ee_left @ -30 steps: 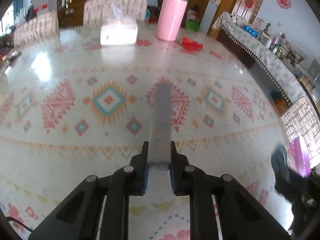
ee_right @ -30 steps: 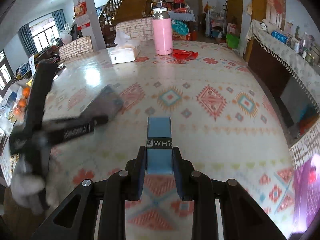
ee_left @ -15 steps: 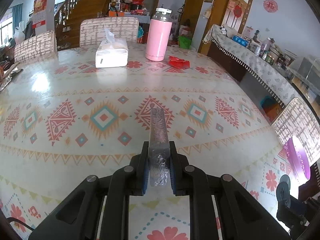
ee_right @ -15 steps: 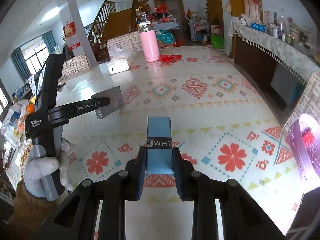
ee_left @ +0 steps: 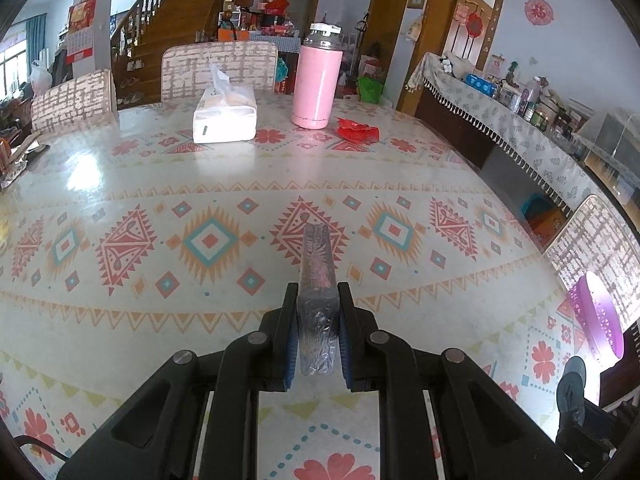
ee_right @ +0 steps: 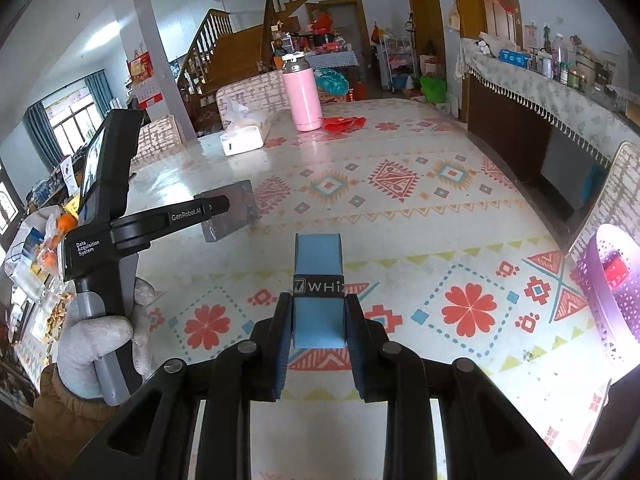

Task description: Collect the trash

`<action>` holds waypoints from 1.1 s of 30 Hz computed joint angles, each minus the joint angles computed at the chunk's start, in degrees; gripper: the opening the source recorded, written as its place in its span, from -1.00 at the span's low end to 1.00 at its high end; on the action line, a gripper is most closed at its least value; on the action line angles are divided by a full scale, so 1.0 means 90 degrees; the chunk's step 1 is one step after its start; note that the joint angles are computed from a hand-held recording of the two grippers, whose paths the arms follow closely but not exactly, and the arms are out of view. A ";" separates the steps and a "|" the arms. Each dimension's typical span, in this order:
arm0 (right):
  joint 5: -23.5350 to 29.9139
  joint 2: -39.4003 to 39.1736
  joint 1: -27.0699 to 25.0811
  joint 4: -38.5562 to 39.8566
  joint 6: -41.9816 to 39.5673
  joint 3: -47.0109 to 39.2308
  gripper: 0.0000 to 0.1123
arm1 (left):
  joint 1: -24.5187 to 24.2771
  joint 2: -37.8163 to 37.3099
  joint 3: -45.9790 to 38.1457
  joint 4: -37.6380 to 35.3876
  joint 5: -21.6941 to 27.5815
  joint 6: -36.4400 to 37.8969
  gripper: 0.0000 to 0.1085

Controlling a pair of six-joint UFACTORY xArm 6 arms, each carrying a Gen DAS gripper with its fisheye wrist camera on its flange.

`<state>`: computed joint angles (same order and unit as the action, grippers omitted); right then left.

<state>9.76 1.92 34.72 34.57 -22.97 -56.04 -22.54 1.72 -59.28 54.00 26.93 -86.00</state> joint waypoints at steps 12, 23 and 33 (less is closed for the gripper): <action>0.0003 -0.0429 -0.0299 0.1187 -0.1008 0.0388 -0.50 | -0.0116 0.0117 -0.0118 0.0027 0.0175 0.0131 -0.70; 0.0242 -0.1150 -0.1139 0.2569 -0.2273 0.0951 -0.50 | -0.0612 0.0139 -0.0390 -0.0151 0.0417 0.0440 -0.70; 0.0857 -0.1268 -0.1994 0.4157 -0.3737 0.1062 -0.50 | -0.1408 0.0731 -0.1469 -0.0612 0.0816 0.1144 -0.69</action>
<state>17.47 -9.49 16.77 71.99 -56.60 -46.49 -35.21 8.31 -72.50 48.50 34.28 -75.71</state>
